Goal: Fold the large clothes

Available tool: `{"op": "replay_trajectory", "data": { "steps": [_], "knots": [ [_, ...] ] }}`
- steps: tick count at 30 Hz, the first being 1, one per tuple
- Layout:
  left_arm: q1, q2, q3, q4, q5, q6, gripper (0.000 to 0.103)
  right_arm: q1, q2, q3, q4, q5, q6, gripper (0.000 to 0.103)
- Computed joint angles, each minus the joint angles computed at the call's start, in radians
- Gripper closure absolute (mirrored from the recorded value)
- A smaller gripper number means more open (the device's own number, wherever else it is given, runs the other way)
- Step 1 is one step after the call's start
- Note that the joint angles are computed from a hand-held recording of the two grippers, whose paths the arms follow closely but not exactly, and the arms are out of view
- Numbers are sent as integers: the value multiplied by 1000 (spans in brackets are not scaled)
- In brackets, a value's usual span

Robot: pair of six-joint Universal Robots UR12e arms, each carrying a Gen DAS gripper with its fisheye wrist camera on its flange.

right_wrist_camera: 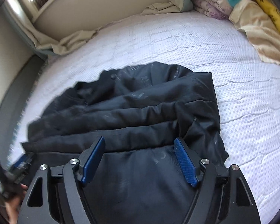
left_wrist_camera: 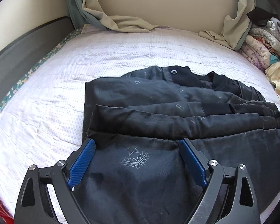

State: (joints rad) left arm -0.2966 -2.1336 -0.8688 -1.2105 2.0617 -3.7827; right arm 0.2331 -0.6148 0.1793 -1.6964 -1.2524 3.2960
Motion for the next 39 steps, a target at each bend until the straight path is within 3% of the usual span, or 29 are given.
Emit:
{"op": "replay_trajectory", "data": {
  "steps": [7,18,24,30,34,37,39],
  "knots": [
    [1,13,-1,-5,-8,-36,9,-32,-50,79,-41,157,130,26],
    [4,40,-11,22,-10,-81,9,-42,-54,88,-96,141,200,26],
    [10,68,-39,26,-14,-116,8,-43,-97,166,-195,117,196,24],
    [7,62,-9,-62,37,-132,5,-25,-152,252,-336,25,106,22],
    [8,69,-17,-55,33,-136,5,-2,-205,332,-437,-48,12,22],
    [6,65,-9,-80,51,-128,5,10,-240,393,-515,-35,-22,19],
    [6,64,-7,-92,49,-128,5,12,-242,397,-507,34,-55,19]
  ]
}}
